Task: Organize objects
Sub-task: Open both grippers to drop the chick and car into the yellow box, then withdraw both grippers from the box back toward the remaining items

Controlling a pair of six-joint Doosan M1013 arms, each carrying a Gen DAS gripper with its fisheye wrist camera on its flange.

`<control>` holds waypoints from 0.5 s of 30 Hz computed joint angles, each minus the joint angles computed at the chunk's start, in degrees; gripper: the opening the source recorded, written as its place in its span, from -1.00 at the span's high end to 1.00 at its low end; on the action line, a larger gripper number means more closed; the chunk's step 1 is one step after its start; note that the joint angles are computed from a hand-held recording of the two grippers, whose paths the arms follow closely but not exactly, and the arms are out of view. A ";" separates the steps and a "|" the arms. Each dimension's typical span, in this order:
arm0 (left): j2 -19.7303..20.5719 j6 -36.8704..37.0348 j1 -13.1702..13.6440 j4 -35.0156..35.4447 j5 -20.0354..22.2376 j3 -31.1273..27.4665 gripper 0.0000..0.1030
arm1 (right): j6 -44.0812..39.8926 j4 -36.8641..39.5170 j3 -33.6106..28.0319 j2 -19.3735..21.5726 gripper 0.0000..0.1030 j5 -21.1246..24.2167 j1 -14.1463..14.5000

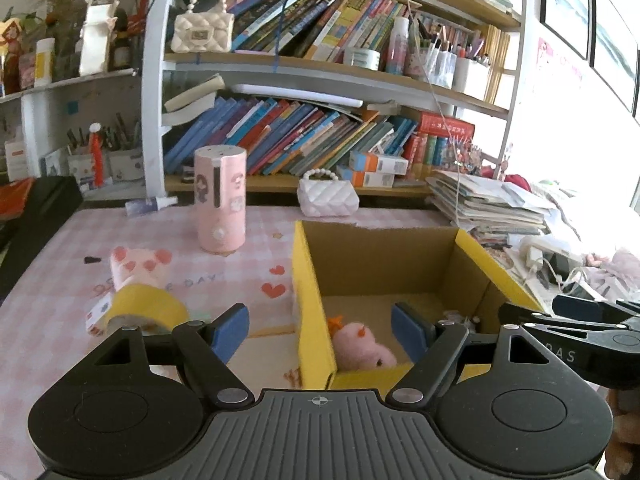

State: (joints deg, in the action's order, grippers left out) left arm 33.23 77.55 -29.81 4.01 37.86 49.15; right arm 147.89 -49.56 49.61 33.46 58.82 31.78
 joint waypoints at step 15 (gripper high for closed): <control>-6.33 1.19 2.95 -3.81 2.99 10.53 -0.55 | 1.56 6.26 -2.19 1.88 -0.25 9.13 5.25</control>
State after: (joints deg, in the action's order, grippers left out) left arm 26.90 78.75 -26.85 0.20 40.85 59.68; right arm 149.45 -43.31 47.42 35.35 67.95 37.03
